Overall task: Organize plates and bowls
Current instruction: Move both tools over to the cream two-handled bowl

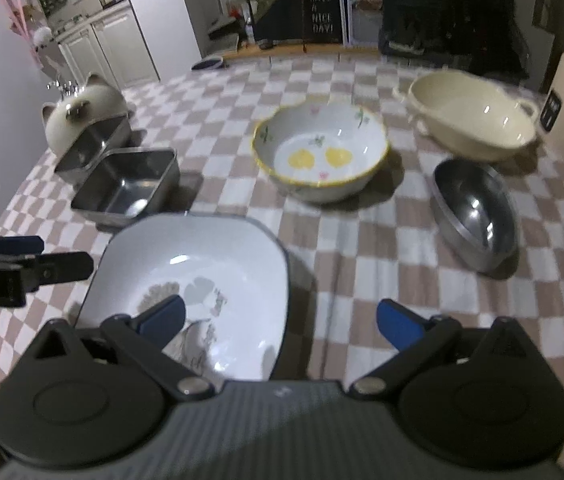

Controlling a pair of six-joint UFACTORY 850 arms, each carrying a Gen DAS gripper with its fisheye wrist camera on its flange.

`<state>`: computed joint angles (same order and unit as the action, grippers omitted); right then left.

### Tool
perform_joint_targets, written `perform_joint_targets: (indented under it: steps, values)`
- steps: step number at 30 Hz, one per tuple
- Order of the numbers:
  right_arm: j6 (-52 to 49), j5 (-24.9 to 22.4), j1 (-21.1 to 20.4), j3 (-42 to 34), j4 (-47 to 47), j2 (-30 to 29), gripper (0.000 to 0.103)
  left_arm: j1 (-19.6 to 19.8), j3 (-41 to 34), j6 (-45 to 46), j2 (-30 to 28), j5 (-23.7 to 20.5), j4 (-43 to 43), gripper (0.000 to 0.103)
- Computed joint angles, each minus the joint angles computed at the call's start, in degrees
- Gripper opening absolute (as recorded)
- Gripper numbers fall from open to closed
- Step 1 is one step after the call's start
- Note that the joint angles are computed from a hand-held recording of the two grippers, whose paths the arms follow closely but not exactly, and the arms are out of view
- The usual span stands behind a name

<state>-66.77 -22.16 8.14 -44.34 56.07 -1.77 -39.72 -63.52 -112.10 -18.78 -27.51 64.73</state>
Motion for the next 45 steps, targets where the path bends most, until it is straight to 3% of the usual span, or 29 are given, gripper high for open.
perform_joint_targets:
  steps: [3, 7, 16, 21, 25, 28, 33, 35, 37, 40, 43, 45]
  values:
    - [-2.07, 0.77, -1.69, -0.81, 2.98, 0.28, 0.103, 0.02, -1.57, -5.03, -0.33, -0.25, 6.64, 0.103]
    - [-6.45, 1.81, -4.2, -2.39, 8.9, -0.5, 0.103, 1.07, -6.49, -4.35, -3.39, -0.02, 9.13, 0.103]
    - [-27.24, 3.77, -11.58, -9.09, 31.8, -6.5, 0.103, 4.09, -25.34, 7.06, -16.52, 4.23, 1.46, 0.103]
    - [-43.42, 3.87, -14.49, -14.42, 47.69, -13.09, 0.103, 5.07, -37.21, 13.5, -25.01, 6.19, -4.16, 0.103]
    - [-48.82, 3.22, -15.84, -19.67, 53.78, -19.39, 0.103, 6.04, -48.24, 19.98, -33.02, 6.69, -11.61, 0.103]
    - [-44.54, 0.12, -17.16, -24.34, 52.22, -24.74, 0.103, 6.76, -54.13, 20.14, -37.67, 7.79, -13.07, 0.103]
    - [-31.36, -4.87, -18.1, -32.62, 46.74, -32.87, 0.102, 8.39, -63.42, 32.17, -44.56, 9.23, -25.0, 0.1]
    - [-26.81, -6.12, -18.16, -35.63, 46.6, -35.82, 0.091, 9.04, -66.13, 37.31, -46.43, 9.25, -30.1, 0.097]
    - [-21.85, -4.57, -17.68, -38.48, 45.89, -38.16, 0.063, 9.78, -67.61, 41.43, -47.58, 9.75, -34.36, 0.096]
    - [-18.06, -0.96, -16.6, -41.09, 44.47, -40.39, 0.036, 10.59, -68.46, 44.33, -48.44, 10.06, -36.22, 0.095]
    - [-15.36, 0.94, -15.88, -42.32, 41.91, -41.56, 0.017, 11.49, -69.53, 53.98, -49.33, 10.23, -45.06, 0.091]
    - [-19.9, 1.24, -15.81, -41.79, 45.69, -41.51, 0.011, 12.0, -68.83, 56.23, -49.21, 11.68, -48.08, 0.09]
